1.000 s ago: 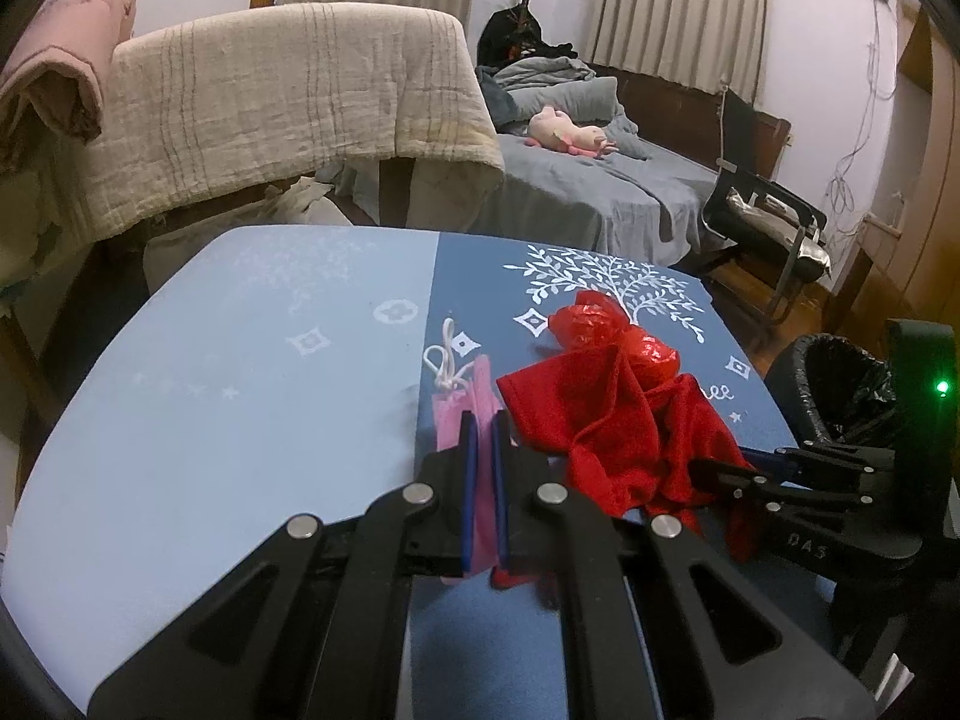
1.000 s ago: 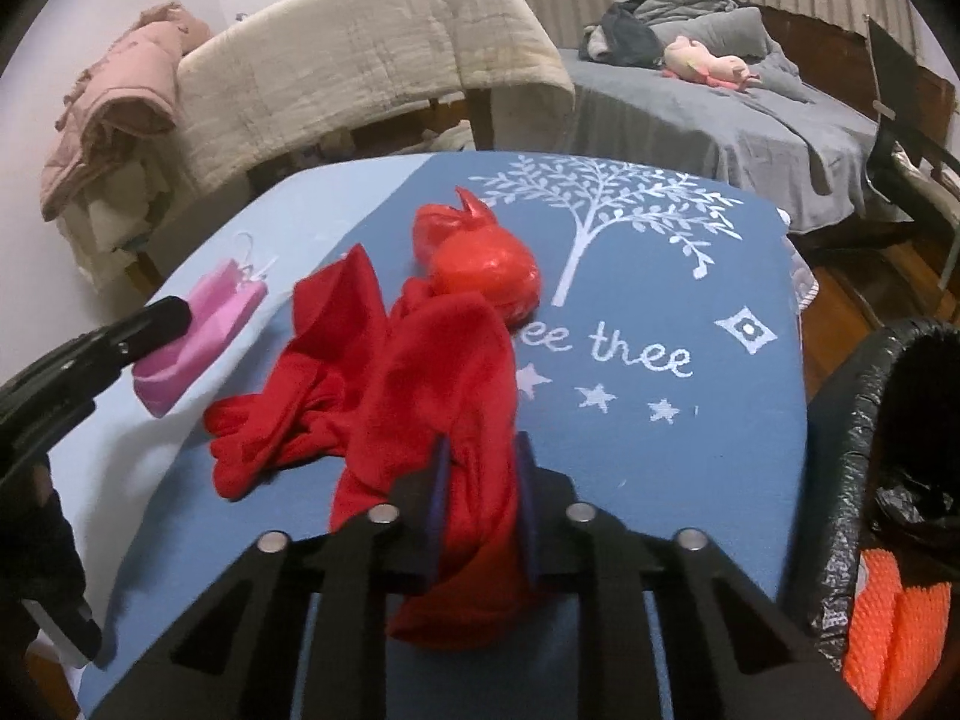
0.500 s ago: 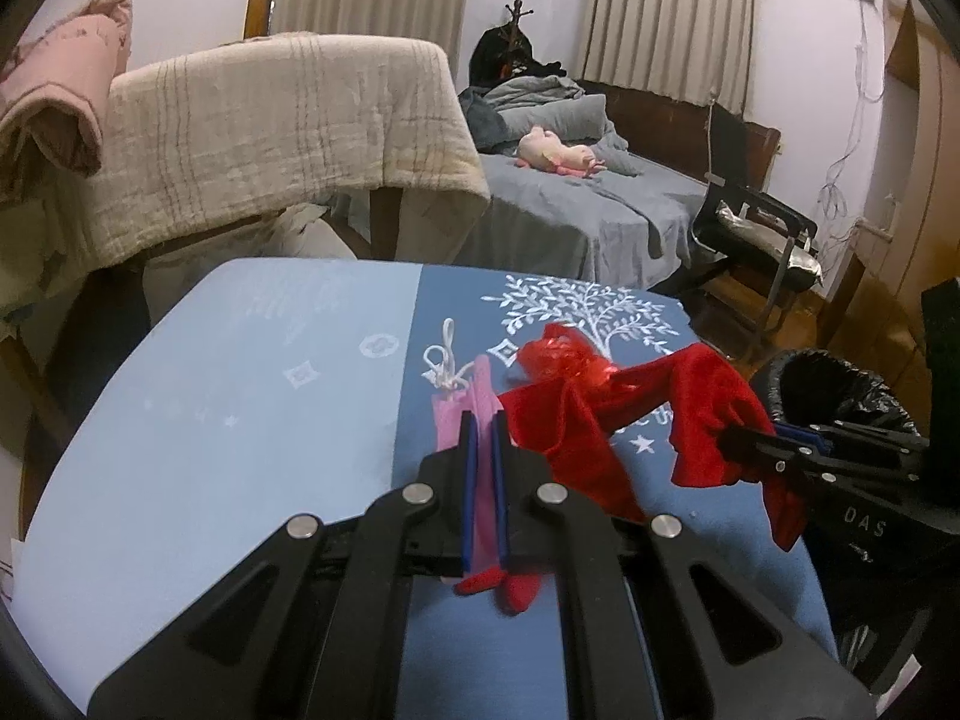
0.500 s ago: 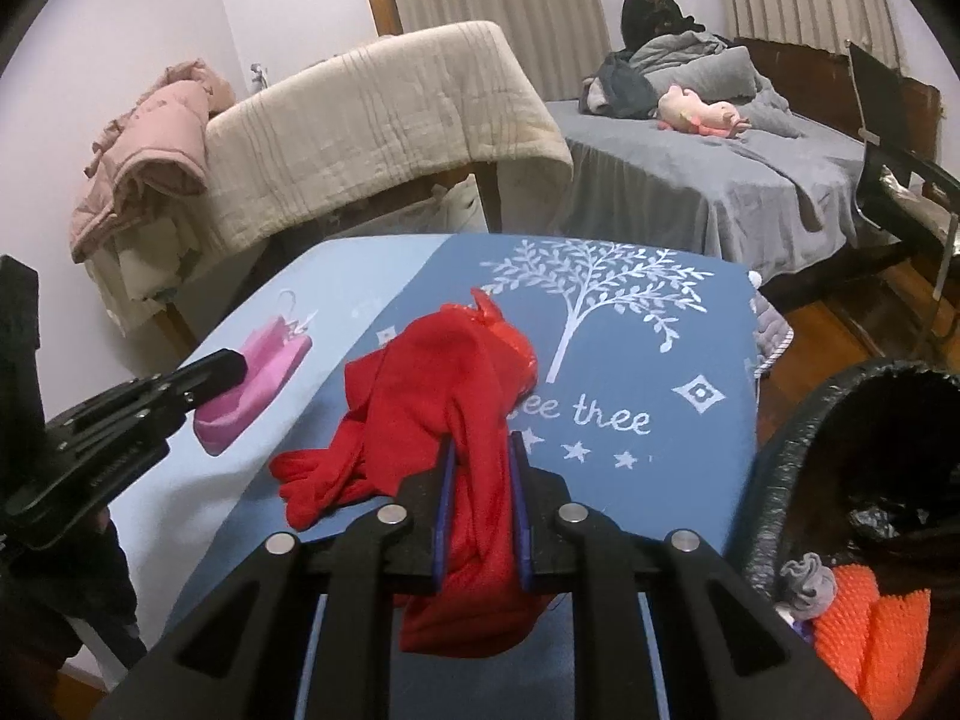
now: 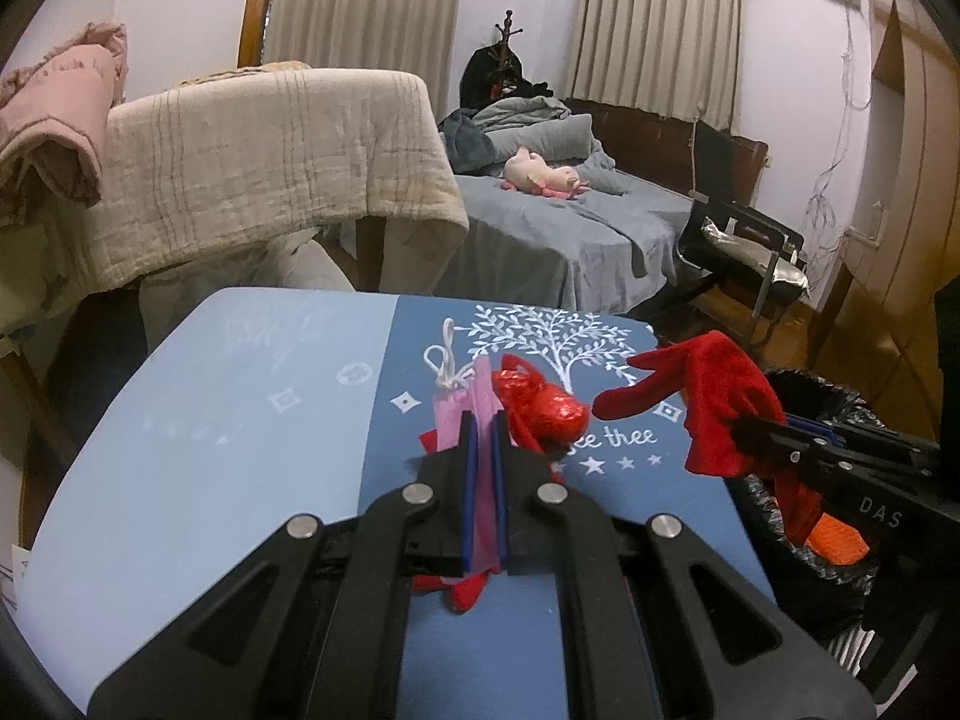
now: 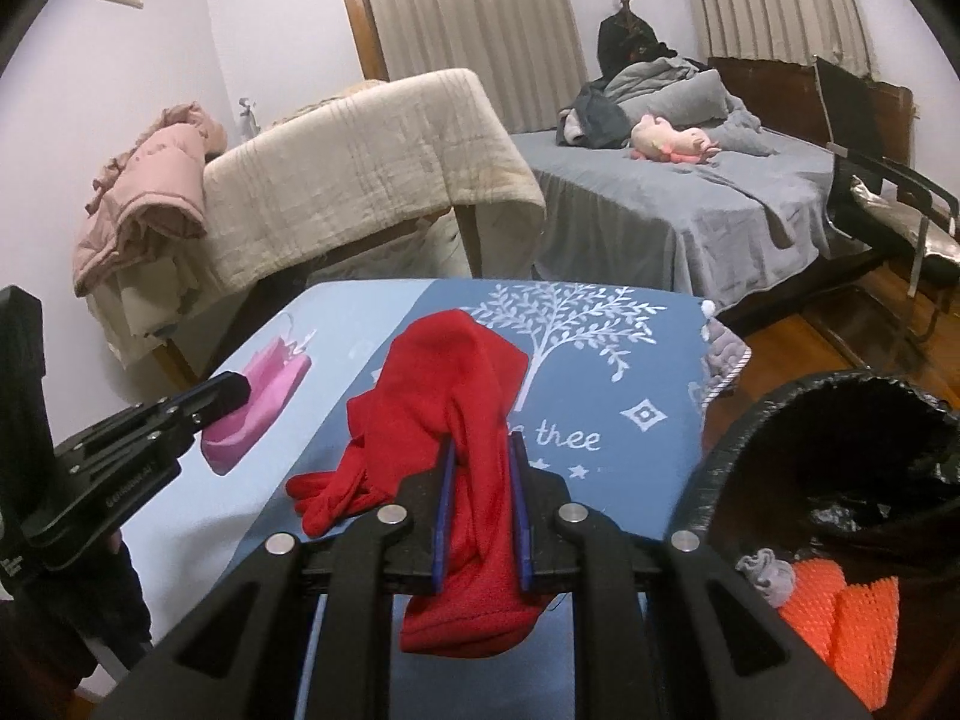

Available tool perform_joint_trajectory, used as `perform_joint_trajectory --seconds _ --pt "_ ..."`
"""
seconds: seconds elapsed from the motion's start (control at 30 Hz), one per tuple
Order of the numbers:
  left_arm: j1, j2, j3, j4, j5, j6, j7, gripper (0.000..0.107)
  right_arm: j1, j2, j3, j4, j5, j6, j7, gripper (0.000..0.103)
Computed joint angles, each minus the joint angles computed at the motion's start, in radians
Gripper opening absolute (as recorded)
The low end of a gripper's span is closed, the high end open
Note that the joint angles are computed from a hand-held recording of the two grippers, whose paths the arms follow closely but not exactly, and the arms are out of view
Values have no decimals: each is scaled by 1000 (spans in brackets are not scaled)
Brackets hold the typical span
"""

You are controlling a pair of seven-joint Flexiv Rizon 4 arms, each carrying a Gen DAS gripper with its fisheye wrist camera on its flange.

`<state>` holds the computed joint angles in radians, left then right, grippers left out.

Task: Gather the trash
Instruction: 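Carry the red cloth toward the bin with the right tool while the left tool lifts the pink bag, then carry the red cloth and pink paper bag over the bin with both tools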

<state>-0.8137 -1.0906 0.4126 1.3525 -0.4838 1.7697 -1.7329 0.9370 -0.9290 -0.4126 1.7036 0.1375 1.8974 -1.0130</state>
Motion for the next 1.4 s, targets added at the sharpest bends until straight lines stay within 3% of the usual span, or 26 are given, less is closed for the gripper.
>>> perform_joint_trajectory --seconds 0.87,1.4 --pt "-41 -23 -7 -118 33 -28 12 5 139 77 -148 190 205 76 -76 17" --pt "-14 -90 -68 -321 182 -121 -39 5 204 97 -255 317 306 96 -68 17"
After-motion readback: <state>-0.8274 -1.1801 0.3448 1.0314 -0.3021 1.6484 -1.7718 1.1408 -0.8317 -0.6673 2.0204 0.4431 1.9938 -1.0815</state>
